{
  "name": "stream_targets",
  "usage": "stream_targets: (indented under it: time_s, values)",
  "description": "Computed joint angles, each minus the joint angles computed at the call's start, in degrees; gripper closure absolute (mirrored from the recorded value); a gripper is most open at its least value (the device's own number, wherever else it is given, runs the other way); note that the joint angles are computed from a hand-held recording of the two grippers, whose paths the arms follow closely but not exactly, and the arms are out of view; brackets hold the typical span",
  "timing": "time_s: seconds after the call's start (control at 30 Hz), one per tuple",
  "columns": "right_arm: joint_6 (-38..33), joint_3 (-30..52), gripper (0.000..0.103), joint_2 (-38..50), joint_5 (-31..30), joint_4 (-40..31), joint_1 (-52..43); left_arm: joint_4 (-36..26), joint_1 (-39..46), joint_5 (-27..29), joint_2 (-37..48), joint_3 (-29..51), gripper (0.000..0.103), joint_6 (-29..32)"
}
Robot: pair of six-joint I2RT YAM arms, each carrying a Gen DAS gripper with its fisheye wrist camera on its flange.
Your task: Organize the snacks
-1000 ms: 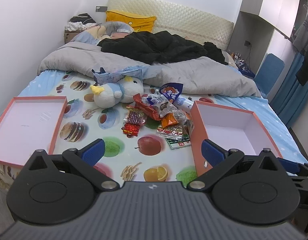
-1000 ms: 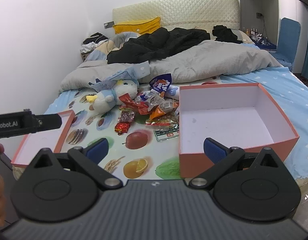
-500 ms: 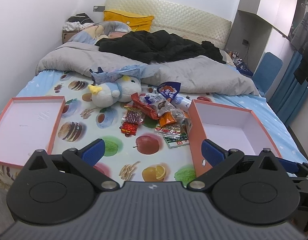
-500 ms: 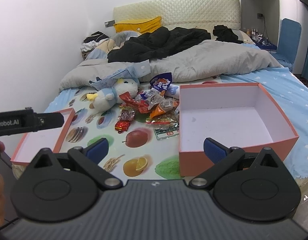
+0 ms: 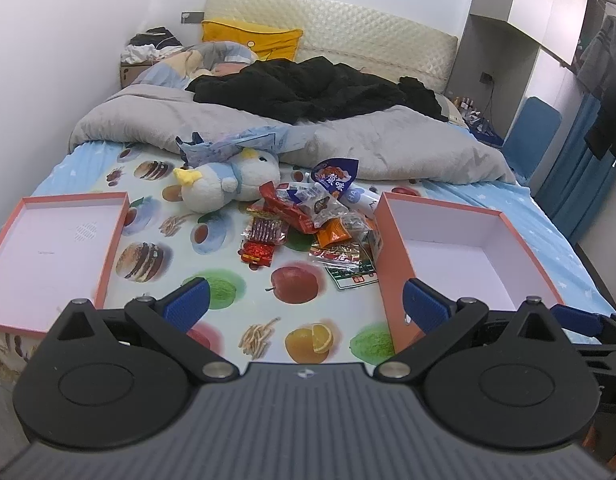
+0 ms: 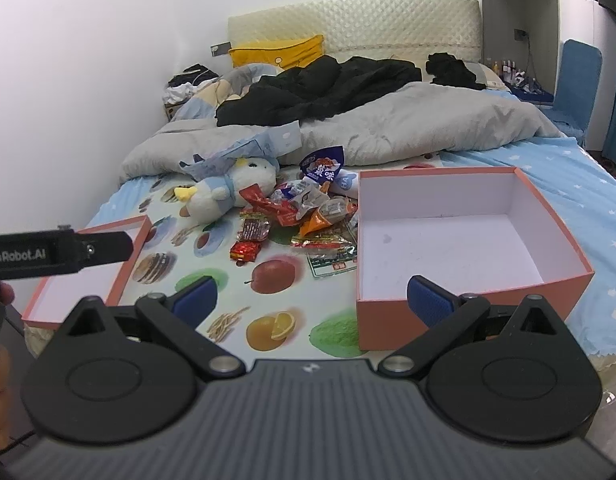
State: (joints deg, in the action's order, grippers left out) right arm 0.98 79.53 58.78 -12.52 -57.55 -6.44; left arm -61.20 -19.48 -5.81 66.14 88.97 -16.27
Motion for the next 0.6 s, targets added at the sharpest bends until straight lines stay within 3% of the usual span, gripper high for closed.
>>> stream_targets:
  time_s: [0.6]
  values:
    - [1.02,1.13,0.000,0.75,-1.98,-1.76,-0.87,-0.90,0.48,0.98,0.15,0.73,0.000,-0.79]
